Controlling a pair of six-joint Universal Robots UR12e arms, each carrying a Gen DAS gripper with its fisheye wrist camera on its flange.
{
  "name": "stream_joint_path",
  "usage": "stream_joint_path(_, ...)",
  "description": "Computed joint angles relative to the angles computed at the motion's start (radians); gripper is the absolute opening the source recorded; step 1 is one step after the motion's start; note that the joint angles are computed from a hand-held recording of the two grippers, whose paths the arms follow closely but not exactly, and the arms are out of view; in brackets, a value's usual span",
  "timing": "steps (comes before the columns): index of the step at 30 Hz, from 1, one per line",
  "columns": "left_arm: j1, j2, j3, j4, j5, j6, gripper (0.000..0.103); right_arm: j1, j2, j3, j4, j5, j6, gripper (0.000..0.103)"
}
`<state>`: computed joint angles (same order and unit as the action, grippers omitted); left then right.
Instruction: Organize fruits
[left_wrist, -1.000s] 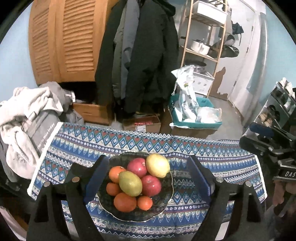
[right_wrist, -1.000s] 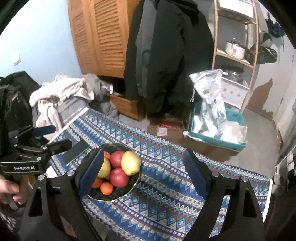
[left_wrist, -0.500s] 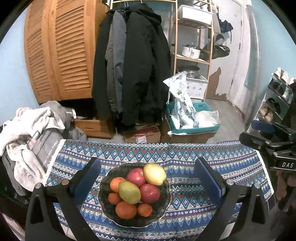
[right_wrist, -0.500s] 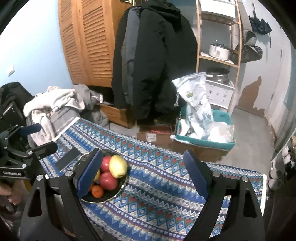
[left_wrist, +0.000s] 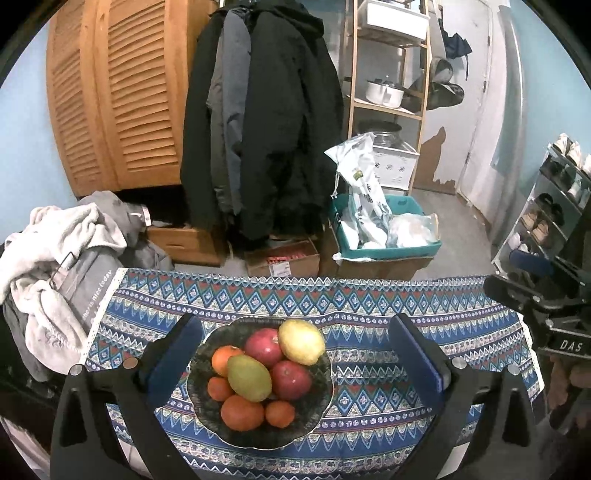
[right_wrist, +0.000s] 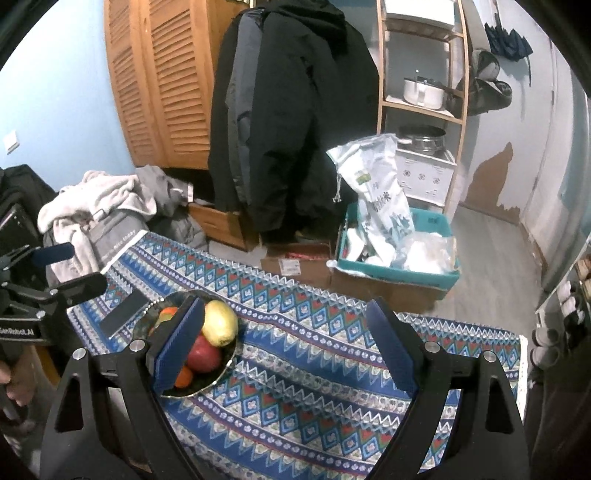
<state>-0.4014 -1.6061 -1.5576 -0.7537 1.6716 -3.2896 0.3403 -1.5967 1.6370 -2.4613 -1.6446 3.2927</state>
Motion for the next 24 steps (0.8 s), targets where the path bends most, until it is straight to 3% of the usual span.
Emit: stream_joint_path(24,-0.011,-0.01,0.019,-0.039,-0.013,-0.028,0.102,-0.01,-0.017,0.01,0.003,0.008,-0.006,0.088)
